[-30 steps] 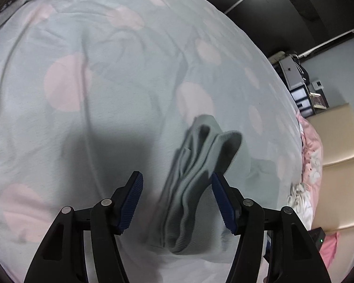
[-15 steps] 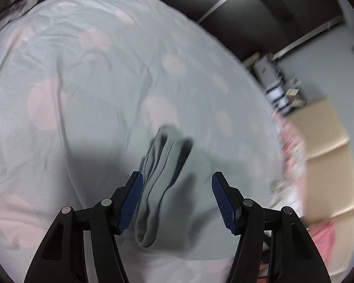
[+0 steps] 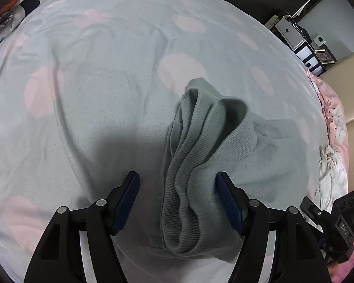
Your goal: Fold clothes
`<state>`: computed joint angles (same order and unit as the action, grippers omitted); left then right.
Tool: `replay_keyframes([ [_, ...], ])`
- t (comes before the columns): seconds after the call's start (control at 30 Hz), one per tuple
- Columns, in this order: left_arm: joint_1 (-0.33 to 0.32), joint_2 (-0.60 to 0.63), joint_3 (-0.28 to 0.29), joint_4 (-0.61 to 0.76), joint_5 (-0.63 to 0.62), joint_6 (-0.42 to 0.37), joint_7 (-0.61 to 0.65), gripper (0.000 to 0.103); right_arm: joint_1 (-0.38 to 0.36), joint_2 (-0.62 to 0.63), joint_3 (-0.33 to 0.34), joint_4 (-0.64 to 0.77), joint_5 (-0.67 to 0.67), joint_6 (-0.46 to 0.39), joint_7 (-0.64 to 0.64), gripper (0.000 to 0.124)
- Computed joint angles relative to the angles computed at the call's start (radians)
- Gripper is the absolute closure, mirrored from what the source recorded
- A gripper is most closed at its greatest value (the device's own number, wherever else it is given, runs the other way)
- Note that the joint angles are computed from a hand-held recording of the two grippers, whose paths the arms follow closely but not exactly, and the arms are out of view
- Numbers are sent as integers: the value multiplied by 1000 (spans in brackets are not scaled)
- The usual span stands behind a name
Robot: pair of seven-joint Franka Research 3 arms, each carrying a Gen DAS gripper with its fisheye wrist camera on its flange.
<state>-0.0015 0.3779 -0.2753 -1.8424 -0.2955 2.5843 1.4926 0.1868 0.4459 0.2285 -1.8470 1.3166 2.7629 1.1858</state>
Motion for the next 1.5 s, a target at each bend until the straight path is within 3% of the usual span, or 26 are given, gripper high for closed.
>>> replay_keyframes([
  [0.27, 39, -30, -13, -23, -69, -48, 48, 33, -2, 3, 1, 2, -6, -2, 4, 73],
  [0.43, 24, -47, 7, -37, -69, -53, 63, 34, 1, 4, 1, 3, -11, 3, 8, 73],
  [0.57, 34, -62, -2, -46, -116, -59, 101, 53, -7, -8, -1, -12, -4, -5, -6, 73],
  [0.7, 30, -83, 10, -63, -137, -58, 106, 60, -4, -10, -5, -13, -7, -7, -14, 74],
  [0.73, 29, -98, 12, -78, -143, -53, 108, 61, -4, -10, -5, -12, -9, -8, -20, 81],
  [0.77, 28, -113, 14, -94, -150, -48, 110, 63, -12, -9, 3, -8, 11, -19, -51, 97],
  [0.9, 3, -138, 29, -115, -126, -22, 105, 70, 0, -20, 3, -3, 31, 1, -144, 103],
  [1.1, -2, -99, 17, -56, -133, -19, 102, 74, 6, -58, 14, -9, 176, 39, -286, 107],
  [1.23, 16, -95, -7, -35, -201, -26, 156, 75, 41, -114, -13, -40, 145, 57, -237, 108],
  [1.33, 46, -108, -39, -33, -340, -62, 273, 75, 72, -180, -30, -78, 99, 100, -186, 108],
  [1.5, 45, -129, -29, -27, -489, -119, 384, 75, 126, -266, -75, -114, -168, 125, 80, 109],
])
